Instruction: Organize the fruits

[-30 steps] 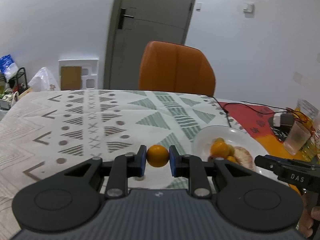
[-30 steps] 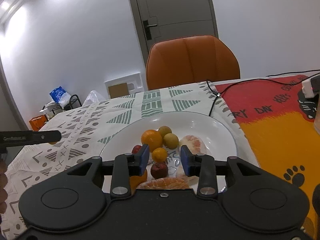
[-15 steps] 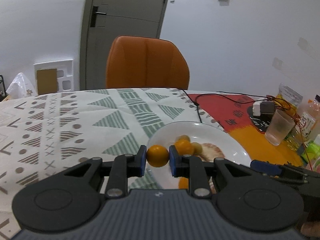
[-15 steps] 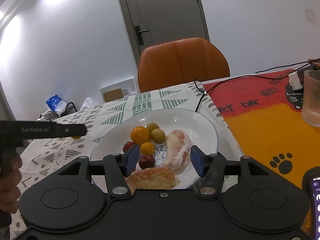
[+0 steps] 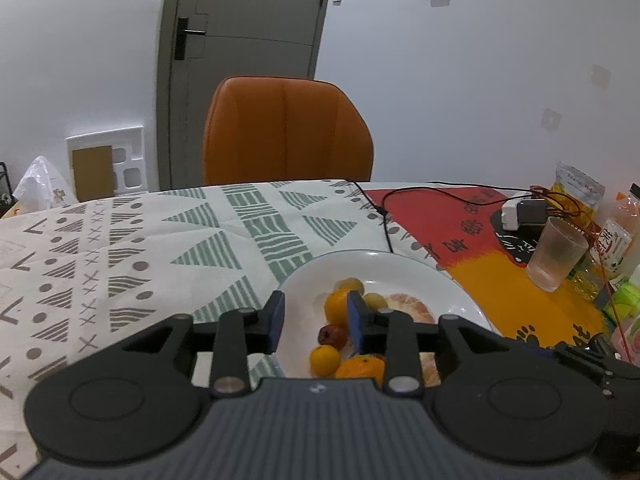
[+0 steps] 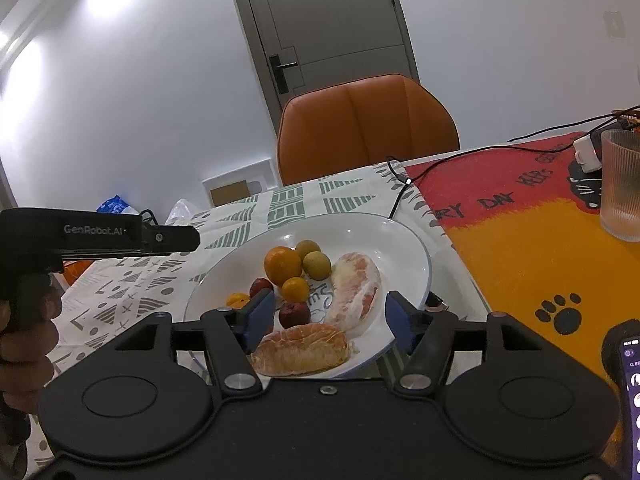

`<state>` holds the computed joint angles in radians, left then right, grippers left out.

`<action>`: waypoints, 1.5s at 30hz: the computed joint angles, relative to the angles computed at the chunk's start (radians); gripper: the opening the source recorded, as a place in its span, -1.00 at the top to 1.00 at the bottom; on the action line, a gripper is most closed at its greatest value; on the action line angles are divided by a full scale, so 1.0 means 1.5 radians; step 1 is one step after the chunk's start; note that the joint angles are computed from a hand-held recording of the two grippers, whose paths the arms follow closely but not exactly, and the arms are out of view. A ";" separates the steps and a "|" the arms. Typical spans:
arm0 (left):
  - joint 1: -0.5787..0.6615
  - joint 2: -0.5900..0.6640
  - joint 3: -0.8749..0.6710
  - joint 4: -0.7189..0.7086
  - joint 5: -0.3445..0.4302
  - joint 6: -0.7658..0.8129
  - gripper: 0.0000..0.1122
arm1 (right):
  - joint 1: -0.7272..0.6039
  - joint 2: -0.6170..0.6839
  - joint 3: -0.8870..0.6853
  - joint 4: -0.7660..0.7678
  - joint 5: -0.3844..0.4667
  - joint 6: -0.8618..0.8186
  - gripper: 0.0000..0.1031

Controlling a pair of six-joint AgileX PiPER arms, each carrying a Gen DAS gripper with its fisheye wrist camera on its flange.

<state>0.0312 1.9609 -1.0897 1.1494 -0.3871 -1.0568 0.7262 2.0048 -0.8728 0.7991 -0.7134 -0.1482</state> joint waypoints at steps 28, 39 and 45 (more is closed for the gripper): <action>0.141 -0.168 0.165 -0.099 0.014 0.131 -0.61 | 0.115 -0.039 -0.051 0.170 -0.015 -0.179 -0.97; 0.216 -0.238 0.210 -0.007 0.027 0.073 -0.78 | 0.164 -0.053 -0.103 0.271 0.005 -0.309 -1.00; 0.262 -0.265 0.235 0.038 0.008 0.045 -0.81 | 0.187 -0.064 -0.105 0.293 0.002 -0.327 -1.00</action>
